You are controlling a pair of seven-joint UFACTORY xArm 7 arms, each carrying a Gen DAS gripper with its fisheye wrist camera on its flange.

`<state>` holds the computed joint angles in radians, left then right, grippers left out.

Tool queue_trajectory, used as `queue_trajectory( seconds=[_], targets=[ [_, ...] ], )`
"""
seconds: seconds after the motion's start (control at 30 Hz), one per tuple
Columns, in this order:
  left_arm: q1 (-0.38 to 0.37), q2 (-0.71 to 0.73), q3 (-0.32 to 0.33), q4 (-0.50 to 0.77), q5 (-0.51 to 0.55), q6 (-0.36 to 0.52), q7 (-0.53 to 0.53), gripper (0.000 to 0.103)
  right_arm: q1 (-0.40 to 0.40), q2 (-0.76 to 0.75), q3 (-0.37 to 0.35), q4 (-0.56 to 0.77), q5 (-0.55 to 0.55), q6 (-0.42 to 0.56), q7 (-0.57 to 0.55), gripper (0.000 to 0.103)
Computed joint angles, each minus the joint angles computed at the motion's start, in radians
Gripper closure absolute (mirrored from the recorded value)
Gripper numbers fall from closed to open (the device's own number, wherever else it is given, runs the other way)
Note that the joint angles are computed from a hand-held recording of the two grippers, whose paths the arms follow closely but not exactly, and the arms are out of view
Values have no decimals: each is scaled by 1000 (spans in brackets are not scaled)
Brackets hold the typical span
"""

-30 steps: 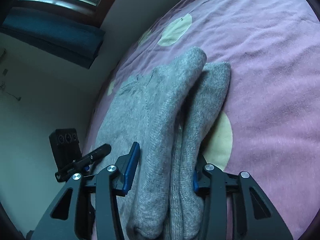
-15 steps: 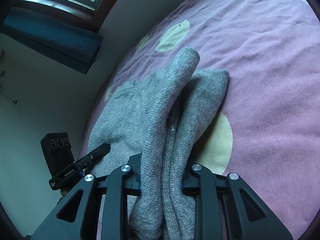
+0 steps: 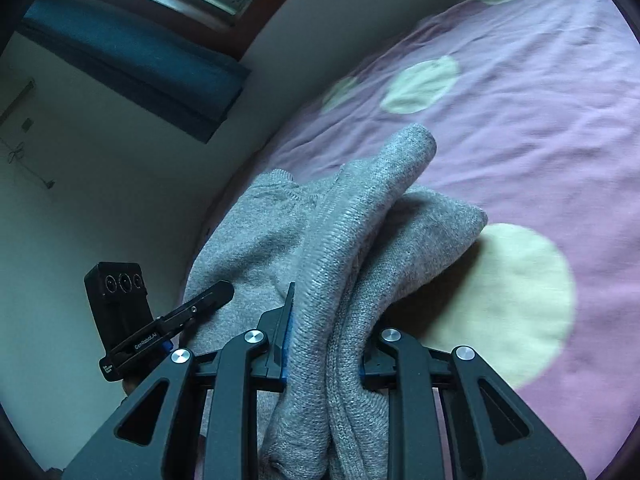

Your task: Fold small clothes

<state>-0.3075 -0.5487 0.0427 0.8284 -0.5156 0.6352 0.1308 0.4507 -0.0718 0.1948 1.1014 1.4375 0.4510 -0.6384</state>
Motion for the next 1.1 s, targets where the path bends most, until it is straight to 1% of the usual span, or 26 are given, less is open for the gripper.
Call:
queue_trajectory(
  seconds=[0.1,0.17,0.3,0.37,0.43,0.5,0.53,0.6,0.63,0.67,0.7,0.8,0.83,0.87,0.93,0.97,1.0,1.03,1.07,1.1],
  targets=[
    [27,-29,28,-13,14,16,7,78,9,55,13,56,17,13,-12,81],
    [45,-45,54,-27,17,28,20,78,12,111,27,108,4,25,4,81],
    [68,-46,85,-64,2,46,35,78,10,179,53,160,-46,22,60,81],
    [68,-43,99,-85,-23,44,52,78,2,197,61,163,-60,18,84,81],
    [50,-39,130,-99,-79,35,97,77,-8,211,67,169,-73,34,113,80],
    [40,-43,151,-105,-129,36,135,72,-21,210,70,168,-68,55,129,77],
    [44,-45,152,-104,-140,44,142,71,-24,203,72,163,-63,56,132,74],
    [63,-63,145,-110,-142,67,140,65,-23,177,71,144,-87,48,162,59],
    [72,-81,142,-118,-140,82,137,62,-22,155,70,126,-93,43,166,54],
    [78,-95,142,-125,-140,96,137,56,-21,133,69,107,-88,44,157,44],
    [84,-122,146,-139,-143,121,132,50,-18,106,66,82,-98,52,159,40],
    [101,-194,154,-183,-140,197,116,39,-2,65,55,39,-189,49,228,39],
    [105,-213,155,-195,-135,220,113,37,4,41,53,9,-205,46,242,39],
    [109,-242,154,-215,-132,244,111,36,13,23,50,-13,-187,44,229,39],
    [115,-281,142,-243,-120,247,122,36,28,-2,42,-43,-156,57,196,39],
    [116,-294,135,-254,-118,240,122,37,38,-13,43,-58,-158,45,192,42],
    [113,-298,133,-260,-122,234,118,47,46,-12,47,-61,-191,30,215,52],
    [102,-287,139,-255,-130,234,119,54,51,-6,47,-57,-229,24,241,58],
    [102,-280,135,-252,-129,239,107,61,56,0,48,-54,-262,19,264,71],
    [100,-279,130,-250,-126,239,104,68,60,5,45,-48,-275,25,275,75]
  ],
)
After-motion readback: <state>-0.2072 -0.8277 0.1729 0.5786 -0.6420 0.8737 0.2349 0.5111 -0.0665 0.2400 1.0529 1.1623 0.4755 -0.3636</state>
